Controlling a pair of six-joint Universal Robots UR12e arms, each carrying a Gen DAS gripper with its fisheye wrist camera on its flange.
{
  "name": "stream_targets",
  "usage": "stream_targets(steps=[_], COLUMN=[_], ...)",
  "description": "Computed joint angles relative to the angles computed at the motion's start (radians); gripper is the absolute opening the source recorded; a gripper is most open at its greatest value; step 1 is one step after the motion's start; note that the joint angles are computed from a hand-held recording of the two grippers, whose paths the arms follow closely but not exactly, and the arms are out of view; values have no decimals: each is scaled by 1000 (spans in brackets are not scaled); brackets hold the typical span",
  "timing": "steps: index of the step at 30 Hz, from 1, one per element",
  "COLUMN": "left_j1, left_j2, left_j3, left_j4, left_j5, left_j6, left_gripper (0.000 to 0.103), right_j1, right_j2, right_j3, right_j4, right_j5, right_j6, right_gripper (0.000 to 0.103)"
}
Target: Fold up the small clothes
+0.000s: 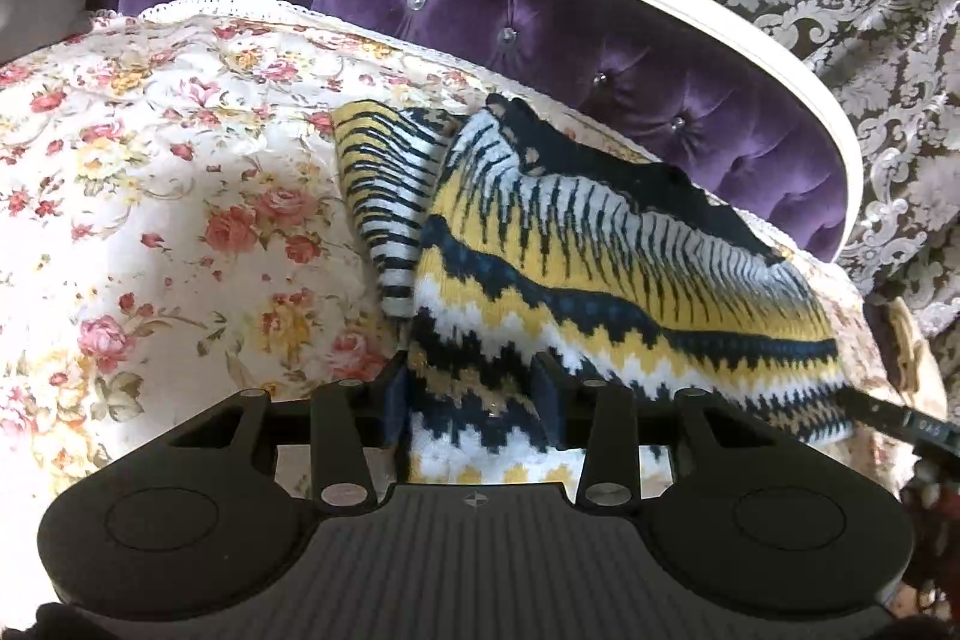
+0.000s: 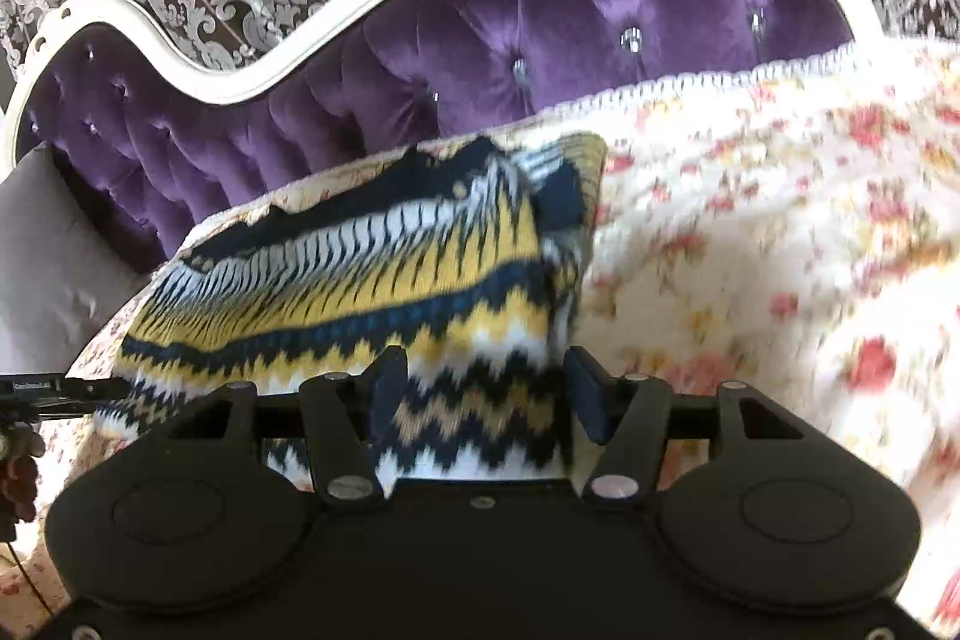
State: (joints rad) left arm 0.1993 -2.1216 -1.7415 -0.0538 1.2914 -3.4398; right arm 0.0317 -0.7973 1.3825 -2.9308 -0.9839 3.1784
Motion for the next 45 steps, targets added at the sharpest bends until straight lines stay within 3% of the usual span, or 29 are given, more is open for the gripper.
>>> stream_targets(steps=[1,2,3,4,8,12,15,18,21,23,25,29,32,34,40,45], left_j1=[1,1,1,1,6,19,24,35,48,41,15,-20,-51,-69,-106,-101], left_j2=[0,1,5,11,43,58,51,45,49,60,73,82,64,42,-55,-123], left_j3=[0,-1,2,4,1,-8,-10,-6,-24,-29,-25,-32,-2,28,166,264], left_j4=[2,-3,-28,-54,-130,-161,-161,-187,-161,-164,-169,-40,22,50,-30,-107], left_j5=[-8,-13,-13,-12,3,-5,-28,-46,-40,30,182,281,306,285,273,302], left_j6=[5,14,26,44,143,162,139,65,-3,-30,-46,-54,6,63,125,50], left_gripper=[35,11,4,4,4,4,5,10,22,25,26,28,41,45,46,46], right_j1=[2,5,6,9,7,2,-2,-10,-14,-18,-22,-24,-23,-19,-8,-2], right_j2=[0,0,-3,-7,-27,-45,-38,-30,-36,-41,-43,-31,-9,8,49,68], right_j3=[1,0,2,4,1,7,4,4,20,28,35,27,-4,-27,-91,-119], right_j4=[1,3,8,18,78,108,124,114,82,75,46,-17,-20,-19,38,64], right_j5=[-5,-11,-18,-28,-34,-62,-46,-15,-30,-29,-33,-24,7,27,46,45], right_j6=[-7,-16,-25,-36,-87,-132,-113,-32,0,-4,1,30,49,61,70,41], right_gripper=[63,60,43,23,20,16,16,23,28,44,71,74,77,78,83,83])
